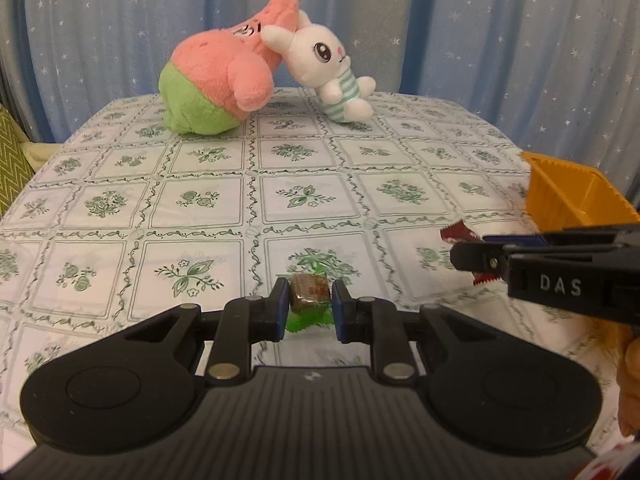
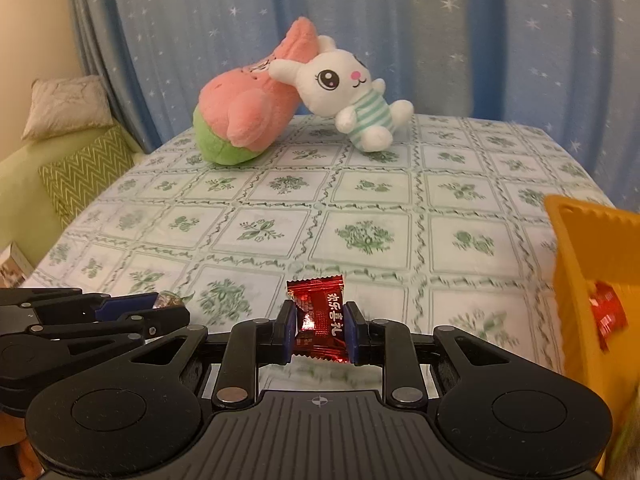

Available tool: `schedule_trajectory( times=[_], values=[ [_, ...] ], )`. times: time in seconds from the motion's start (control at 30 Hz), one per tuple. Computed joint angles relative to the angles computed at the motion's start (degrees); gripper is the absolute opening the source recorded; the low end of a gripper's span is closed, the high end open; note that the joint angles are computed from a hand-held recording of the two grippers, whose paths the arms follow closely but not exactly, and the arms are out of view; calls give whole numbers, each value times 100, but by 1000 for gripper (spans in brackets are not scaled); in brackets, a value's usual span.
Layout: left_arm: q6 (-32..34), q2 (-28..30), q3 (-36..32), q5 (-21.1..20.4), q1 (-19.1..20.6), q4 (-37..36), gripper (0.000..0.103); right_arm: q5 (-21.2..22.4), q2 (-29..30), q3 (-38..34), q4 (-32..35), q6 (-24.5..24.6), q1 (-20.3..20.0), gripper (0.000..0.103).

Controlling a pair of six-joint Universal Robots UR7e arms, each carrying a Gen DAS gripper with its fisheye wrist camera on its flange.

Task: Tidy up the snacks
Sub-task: 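Carry the green candy and red candy over the orange tray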

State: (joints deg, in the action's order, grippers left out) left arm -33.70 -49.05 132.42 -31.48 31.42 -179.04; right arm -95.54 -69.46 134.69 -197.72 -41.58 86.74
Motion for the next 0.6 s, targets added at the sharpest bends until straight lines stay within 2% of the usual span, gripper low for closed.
schedule_trajectory(
  times=[0.17, 0.33, 0.47, 0.6],
  values=[
    [-1188, -373, 220, 69, -487, 1000, 20, -61, -556, 563, -95, 31, -6, 25],
    [-2641, -870, 406, 11, -1068, 2361, 20, -48, -1241, 1113, -75, 2, -38, 25],
    [-3522, -1167, 413, -116, -1512, 3287, 20, -31, -1973, 1490, 213, 141, -112, 25],
    [-4115, -1353, 358, -256, -1939, 3956, 20, 0, -2846, 1809, 657, 305, -197, 25]
  ],
)
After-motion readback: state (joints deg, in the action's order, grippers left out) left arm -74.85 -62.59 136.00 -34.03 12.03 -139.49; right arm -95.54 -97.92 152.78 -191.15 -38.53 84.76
